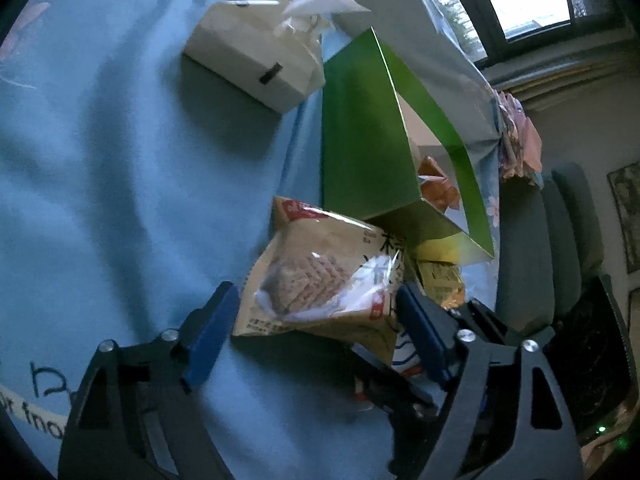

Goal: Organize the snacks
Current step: 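Grasp the cream bag with black text with the left gripper, then drop the cream bag into the green box while the right gripper drops its patterned bag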

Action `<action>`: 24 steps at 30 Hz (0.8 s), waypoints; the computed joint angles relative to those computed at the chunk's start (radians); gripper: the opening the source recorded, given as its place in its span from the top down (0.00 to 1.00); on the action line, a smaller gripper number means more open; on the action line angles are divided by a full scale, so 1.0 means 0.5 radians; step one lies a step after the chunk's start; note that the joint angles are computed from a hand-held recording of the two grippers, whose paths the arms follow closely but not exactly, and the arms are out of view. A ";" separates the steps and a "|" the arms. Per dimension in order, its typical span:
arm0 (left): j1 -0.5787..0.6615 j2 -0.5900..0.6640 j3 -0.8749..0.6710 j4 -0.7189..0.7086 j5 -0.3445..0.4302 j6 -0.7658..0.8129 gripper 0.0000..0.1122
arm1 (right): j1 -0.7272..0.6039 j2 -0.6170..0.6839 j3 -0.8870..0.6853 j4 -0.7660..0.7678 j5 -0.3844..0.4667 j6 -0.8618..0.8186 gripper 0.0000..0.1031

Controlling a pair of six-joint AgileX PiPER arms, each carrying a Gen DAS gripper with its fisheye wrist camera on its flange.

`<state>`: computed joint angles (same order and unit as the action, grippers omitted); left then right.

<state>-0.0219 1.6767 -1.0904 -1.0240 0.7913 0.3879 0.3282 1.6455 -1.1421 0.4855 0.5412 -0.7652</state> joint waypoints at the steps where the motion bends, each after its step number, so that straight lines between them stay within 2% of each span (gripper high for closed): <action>1: 0.014 0.016 -0.011 -0.032 0.031 0.023 0.25 | 0.002 0.019 -0.020 -0.014 0.010 0.014 0.55; 4: 0.077 0.035 0.003 -0.134 0.092 0.075 0.29 | -0.043 0.058 -0.078 0.082 0.085 -0.063 0.56; 5: 0.090 0.043 0.003 -0.154 0.119 0.093 0.34 | -0.053 0.059 -0.080 0.098 0.090 -0.087 0.61; 9: 0.069 0.034 -0.005 -0.119 0.135 0.100 0.40 | -0.071 0.041 -0.037 0.163 0.078 -0.198 0.66; 15: 0.051 -0.040 0.037 -0.104 0.123 0.073 0.42 | -0.115 -0.005 0.029 0.344 0.095 -0.381 0.68; 20: 0.042 -0.190 0.095 -0.024 0.088 0.017 0.42 | -0.145 -0.087 0.100 0.537 0.123 -0.549 0.68; 24: 0.007 -0.324 0.121 0.042 0.022 -0.040 0.42 | -0.126 -0.196 0.168 0.643 0.078 -0.636 0.68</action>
<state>-0.0182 1.5147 -1.0301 -1.0030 0.8024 0.3678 0.2650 1.5474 -1.0579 0.8071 0.5802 -1.0834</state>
